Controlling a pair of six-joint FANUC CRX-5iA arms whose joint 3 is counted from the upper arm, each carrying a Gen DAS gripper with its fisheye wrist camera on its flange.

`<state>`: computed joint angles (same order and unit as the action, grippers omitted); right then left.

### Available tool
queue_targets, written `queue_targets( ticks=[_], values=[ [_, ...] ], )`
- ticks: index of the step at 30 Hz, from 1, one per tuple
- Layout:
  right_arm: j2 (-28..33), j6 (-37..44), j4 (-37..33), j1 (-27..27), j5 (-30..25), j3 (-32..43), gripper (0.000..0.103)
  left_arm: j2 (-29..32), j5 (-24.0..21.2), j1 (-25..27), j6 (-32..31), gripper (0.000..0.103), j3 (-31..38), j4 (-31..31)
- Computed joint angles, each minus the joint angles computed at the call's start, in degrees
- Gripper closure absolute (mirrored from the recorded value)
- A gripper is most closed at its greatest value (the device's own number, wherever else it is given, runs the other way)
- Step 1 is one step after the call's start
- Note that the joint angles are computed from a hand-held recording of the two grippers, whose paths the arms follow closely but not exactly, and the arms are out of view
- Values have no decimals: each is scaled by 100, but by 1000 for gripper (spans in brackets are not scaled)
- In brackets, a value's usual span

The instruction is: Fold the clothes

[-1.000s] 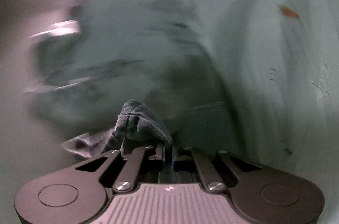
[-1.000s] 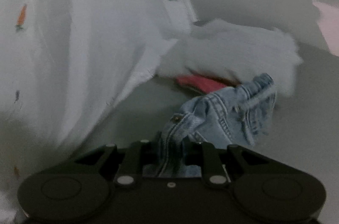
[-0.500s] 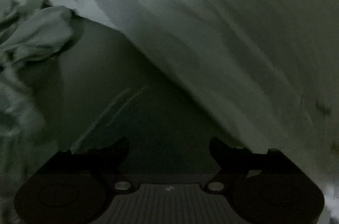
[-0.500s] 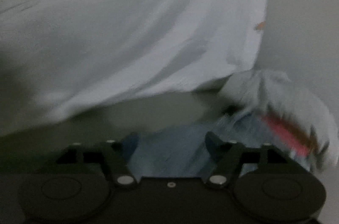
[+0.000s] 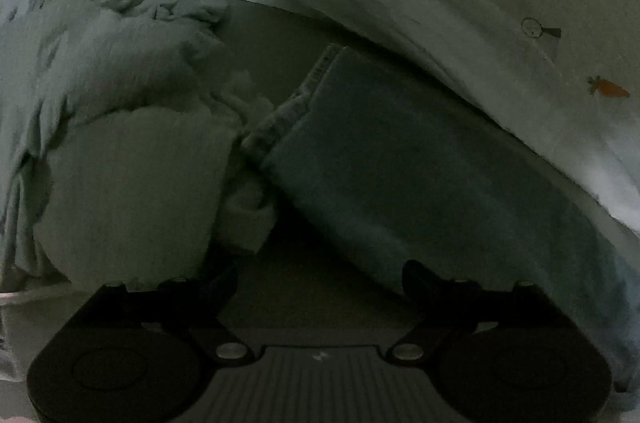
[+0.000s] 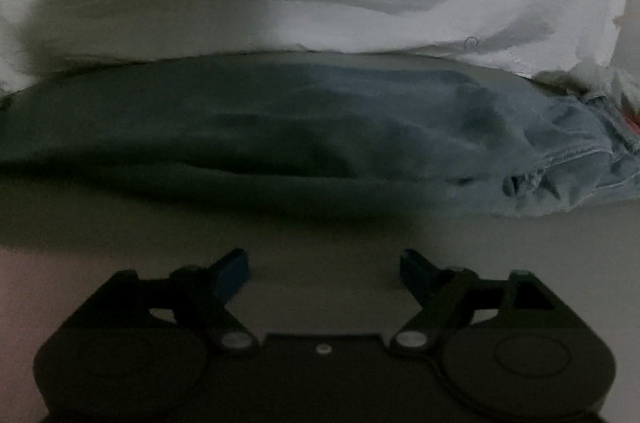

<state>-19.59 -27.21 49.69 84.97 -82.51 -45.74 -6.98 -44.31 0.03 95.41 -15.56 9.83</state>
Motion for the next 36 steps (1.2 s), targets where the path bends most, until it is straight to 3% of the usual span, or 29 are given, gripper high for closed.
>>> queue_targets(
  ticks=[2,5,8,10,11,12,14,19,24,26,28,30,31,35,36],
  values=[
    [-65,-448,190,41,28,-242,0,28,219,-18,2,15,-75,-32],
    [-77,-326,188,0,45,-246,0,65,300,-46,-86,18,-69,215],
    [-282,-149,211,5,189,-328,0,211,96,-77,120,31,172,221],
    [-304,73,276,2,442,-310,0,359,-252,-175,549,61,555,-238],
    [-227,161,295,-33,545,-260,0,403,-347,-158,492,71,620,-173],
    [-132,244,338,-64,633,-213,0,435,-400,-144,424,90,661,-80],
    [47,340,445,-147,807,-117,0,562,-578,-135,413,94,869,-92],
    [366,474,558,-391,984,61,0,596,-954,-333,239,95,1466,-480],
    [241,336,636,-487,1179,-82,0,197,72,-116,-445,96,1004,460],
    [238,279,699,-472,1198,-130,0,224,345,-74,-516,96,916,510],
    [235,221,762,-458,1216,-177,0,465,217,-116,-177,95,1062,-58],
    [228,205,784,-463,1229,-202,0,870,-266,-112,199,95,1297,-436],
    [221,193,792,-464,1236,-215,0,932,-329,-32,213,93,1208,-299],
    [184,189,831,-514,1290,-267,0,662,123,221,-233,88,537,553],
    [181,183,838,-514,1292,-276,0,640,160,254,-357,81,459,747]
  ],
)
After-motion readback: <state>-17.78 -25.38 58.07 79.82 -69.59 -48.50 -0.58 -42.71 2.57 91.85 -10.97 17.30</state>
